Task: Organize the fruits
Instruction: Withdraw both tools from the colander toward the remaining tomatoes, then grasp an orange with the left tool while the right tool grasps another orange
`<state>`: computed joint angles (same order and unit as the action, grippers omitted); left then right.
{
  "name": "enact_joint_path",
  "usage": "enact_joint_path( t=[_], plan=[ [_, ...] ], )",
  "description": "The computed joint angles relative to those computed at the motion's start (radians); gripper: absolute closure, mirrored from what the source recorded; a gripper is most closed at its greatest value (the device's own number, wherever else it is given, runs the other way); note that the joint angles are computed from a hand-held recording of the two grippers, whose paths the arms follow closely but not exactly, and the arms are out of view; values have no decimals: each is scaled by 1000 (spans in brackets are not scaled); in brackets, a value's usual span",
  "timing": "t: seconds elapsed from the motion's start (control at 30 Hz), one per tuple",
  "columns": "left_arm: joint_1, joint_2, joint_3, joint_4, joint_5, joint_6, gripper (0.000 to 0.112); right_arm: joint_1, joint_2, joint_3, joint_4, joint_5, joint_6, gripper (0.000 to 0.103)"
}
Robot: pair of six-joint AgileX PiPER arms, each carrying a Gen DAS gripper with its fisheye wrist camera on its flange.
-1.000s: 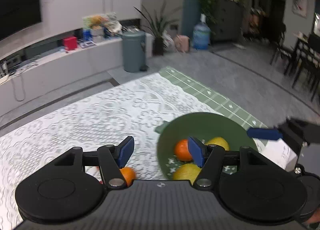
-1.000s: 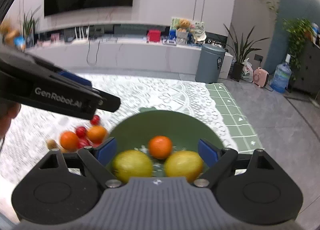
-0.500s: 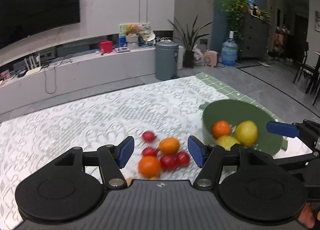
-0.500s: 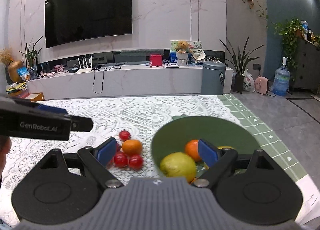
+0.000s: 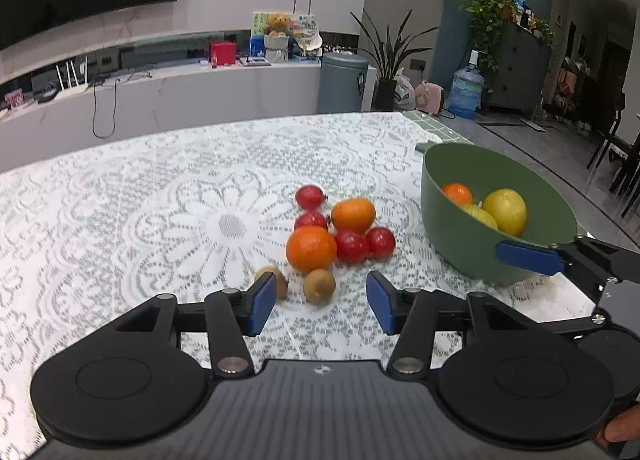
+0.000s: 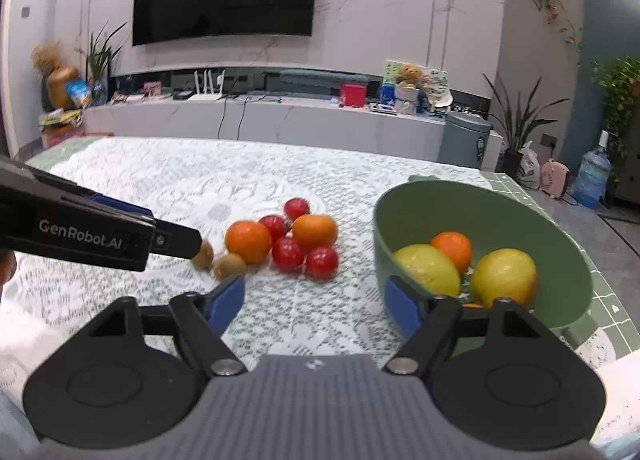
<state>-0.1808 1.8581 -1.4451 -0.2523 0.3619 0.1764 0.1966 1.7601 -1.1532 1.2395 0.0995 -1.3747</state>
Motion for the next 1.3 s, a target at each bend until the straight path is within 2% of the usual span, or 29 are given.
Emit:
enact_joint_path(
  t=[0.07,0.23,0.47,0.57,0.7,0.87,1.17,1.3],
  plan=[
    [4,7,1,-10,6,2,52,7,11,-1,3,1,-28,39],
    [7,42,-36,35,49,-46,52,9,58,-57,-293,37,257,51],
    [12,98,-119,35,86,-35,52,33,115,-127,-522,40,470,55],
    [13,138,-190,36,123,-25,52,46,137,-150,-577,34,509,57],
    [7,200,-299,54,180,-35,52,56,163,-182,-743,28,661,60],
    [-5,290,-450,111,270,-54,52,56,182,-205,-810,23,724,62],
    [10,417,-669,91,414,-29,52,55,196,-223,-829,29,737,62],
    [23,450,-714,66,442,-17,53,62,196,-225,-862,18,745,62]
  ],
)
